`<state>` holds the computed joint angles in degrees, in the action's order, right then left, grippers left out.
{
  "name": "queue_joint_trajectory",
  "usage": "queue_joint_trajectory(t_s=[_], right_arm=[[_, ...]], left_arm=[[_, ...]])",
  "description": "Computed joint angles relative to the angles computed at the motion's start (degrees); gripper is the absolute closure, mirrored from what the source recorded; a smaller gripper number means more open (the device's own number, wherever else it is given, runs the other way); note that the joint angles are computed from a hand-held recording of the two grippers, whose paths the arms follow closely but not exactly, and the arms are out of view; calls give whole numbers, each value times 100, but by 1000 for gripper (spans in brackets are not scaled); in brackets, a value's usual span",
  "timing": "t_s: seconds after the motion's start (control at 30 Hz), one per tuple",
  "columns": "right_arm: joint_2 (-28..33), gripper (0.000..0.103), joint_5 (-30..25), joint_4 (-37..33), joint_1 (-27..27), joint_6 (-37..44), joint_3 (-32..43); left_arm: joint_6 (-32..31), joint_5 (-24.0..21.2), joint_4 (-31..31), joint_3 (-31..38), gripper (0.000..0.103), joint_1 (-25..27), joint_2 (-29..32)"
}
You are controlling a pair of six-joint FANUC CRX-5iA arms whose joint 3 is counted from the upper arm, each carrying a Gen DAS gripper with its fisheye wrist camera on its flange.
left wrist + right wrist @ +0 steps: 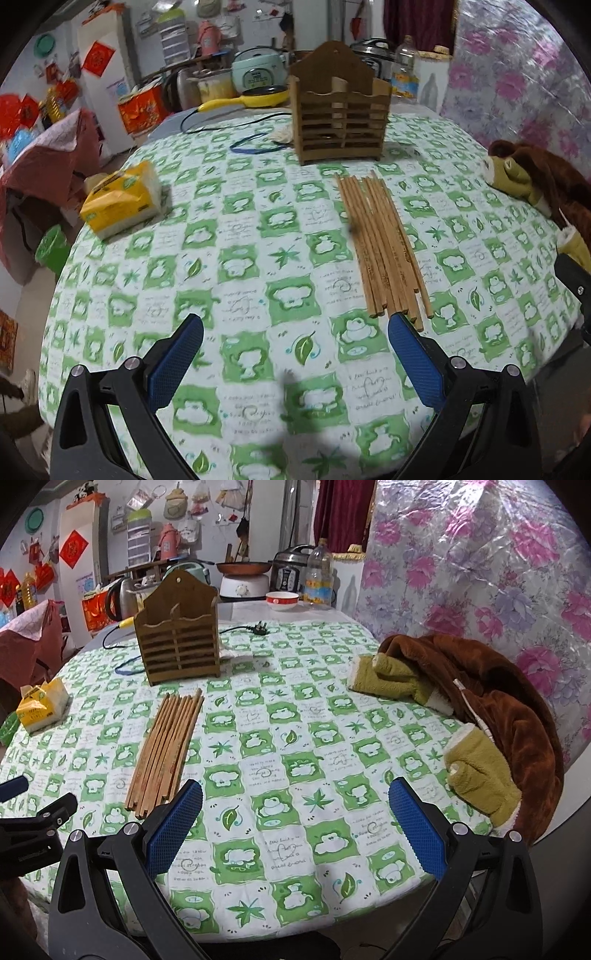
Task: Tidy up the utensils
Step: 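Move both tools toward the pile of wooden chopsticks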
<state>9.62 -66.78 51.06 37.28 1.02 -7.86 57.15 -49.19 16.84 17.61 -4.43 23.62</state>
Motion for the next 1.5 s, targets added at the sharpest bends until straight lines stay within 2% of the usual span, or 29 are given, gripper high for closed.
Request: queue_joint_trajectory(t_s=[0.13,0.37,0.5,0.7,0.97,1.13,1.23,1.37,1.5], right_arm=[[60,6,205,-89,-89,176,-5],[197,6,363,-193,-254,289,87],[281,6,435,-277,-330,347,163],[334,6,498,-353,-370,459,207],[349,6,493,-408,-404,456,218],[358,6,553,-367,-395,550,209],[435,6,713,-540,-381,926,306],[721,6,866,-1041,-316,1894,635],[1015,6,751,-1015,-207,2253,838]], left_arm=[[-263,146,-55,77,9,-101,169],[-372,-273,-127,504,11,-167,607],[-365,-353,-187,579,11,-193,706],[-225,-522,-400,825,11,-250,901],[-153,-448,-396,917,10,-277,990],[322,-396,-816,1166,11,-270,1064],[404,-562,-762,1297,12,-185,1141],[292,-511,-707,1194,12,-185,1093],[236,-504,-639,1160,12,-209,1089]])
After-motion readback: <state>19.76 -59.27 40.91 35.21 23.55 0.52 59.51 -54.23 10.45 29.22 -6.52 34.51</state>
